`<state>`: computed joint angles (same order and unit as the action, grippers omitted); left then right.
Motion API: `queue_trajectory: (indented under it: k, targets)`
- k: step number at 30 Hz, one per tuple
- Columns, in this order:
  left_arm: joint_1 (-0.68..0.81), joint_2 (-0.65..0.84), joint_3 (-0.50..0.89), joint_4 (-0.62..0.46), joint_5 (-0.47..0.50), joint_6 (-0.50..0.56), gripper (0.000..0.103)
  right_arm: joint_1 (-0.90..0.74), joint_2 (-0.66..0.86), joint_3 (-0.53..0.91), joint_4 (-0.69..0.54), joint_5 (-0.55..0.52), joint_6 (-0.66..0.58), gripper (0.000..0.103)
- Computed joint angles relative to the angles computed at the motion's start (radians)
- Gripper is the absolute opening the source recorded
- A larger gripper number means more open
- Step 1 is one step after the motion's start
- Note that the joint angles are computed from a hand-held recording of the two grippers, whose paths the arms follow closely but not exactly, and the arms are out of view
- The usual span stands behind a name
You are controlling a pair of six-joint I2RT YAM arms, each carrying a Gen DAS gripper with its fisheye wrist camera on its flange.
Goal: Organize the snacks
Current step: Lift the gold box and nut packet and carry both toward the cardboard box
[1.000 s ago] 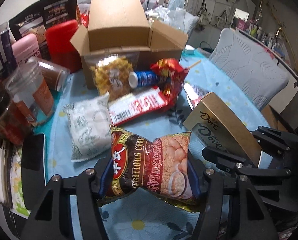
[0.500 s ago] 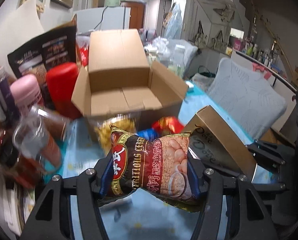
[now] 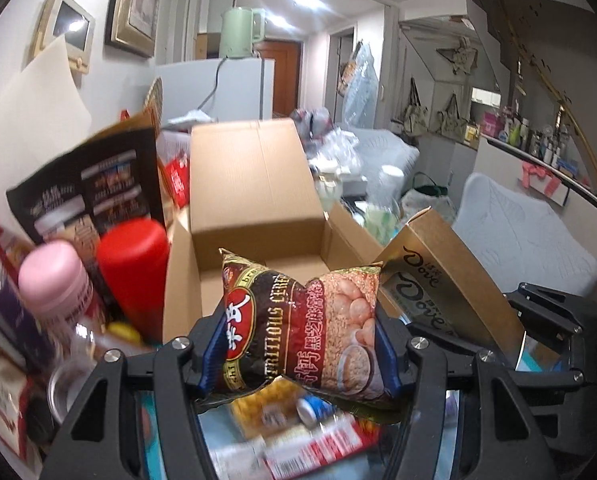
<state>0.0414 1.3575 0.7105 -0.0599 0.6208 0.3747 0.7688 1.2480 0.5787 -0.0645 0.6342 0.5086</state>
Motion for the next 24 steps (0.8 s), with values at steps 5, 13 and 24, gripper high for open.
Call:
queue_trajectory:
  k: [5, 13, 24]
  targets:
    - [-0.057, 0.099, 0.106, 0.083, -0.059, -0.109, 0.060, -0.141, 0.047, 0.073, 0.063, -0.094, -0.141, 0.037]
    - [-0.126, 0.296, 0.301, 0.157, -0.152, -0.235, 0.060, -0.328, 0.225, 0.236, 0.143, -0.247, -0.282, 0.037]
    - [-0.172, 0.579, 0.568, 0.133, -0.276, -0.244, 0.060, -0.481, 0.480, 0.428, 0.200, -0.387, -0.360, 0.037]
